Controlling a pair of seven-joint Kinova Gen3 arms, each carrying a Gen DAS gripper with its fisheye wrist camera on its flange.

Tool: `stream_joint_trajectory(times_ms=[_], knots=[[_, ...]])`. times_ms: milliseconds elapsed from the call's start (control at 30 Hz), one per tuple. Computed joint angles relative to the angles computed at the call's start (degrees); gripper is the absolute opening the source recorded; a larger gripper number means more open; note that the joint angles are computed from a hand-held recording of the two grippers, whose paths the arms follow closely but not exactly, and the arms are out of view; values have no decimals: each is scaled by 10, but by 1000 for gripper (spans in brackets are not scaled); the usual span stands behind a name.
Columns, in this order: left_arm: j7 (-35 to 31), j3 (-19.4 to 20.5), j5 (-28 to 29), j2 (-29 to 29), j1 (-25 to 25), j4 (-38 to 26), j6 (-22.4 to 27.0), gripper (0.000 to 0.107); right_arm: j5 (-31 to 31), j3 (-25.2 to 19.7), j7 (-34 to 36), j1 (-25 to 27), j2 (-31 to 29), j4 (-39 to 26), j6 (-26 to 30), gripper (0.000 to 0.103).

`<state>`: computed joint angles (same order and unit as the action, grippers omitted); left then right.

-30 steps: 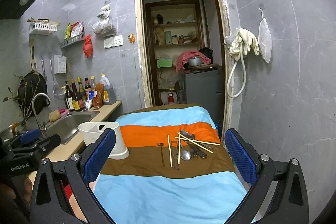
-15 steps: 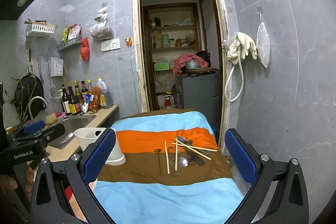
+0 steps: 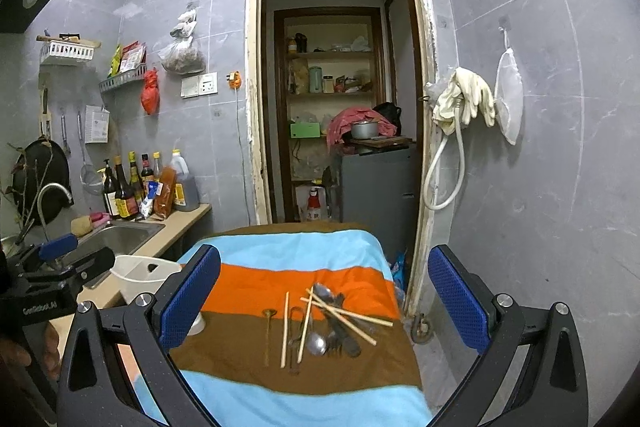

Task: Organize utensils
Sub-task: 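Move both grippers down toward the utensils on the striped cloth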

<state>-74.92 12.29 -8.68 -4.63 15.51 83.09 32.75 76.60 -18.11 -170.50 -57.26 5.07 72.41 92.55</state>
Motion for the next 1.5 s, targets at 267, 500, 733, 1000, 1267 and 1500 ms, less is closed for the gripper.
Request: stream_joint_trajectory(times_ms=[267,500,733,1000,1267,1500], knots=[[107,5,-86,102,65,-94,69,102,-151,0,103,209,-42,25,-186,102],[172,-41,-118,175,136,-160,118,102,-314,-6,250,395,-30,40,-350,102],[191,-65,-87,245,150,-228,169,93,-473,-105,413,581,38,42,-480,98],[144,-66,8,320,119,-294,202,62,-572,-216,599,675,176,-50,-445,54],[103,-64,73,417,102,-423,317,38,-717,-107,781,605,267,-151,-371,44],[87,-69,99,428,98,-427,331,34,-880,56,904,528,303,-199,-330,38]])
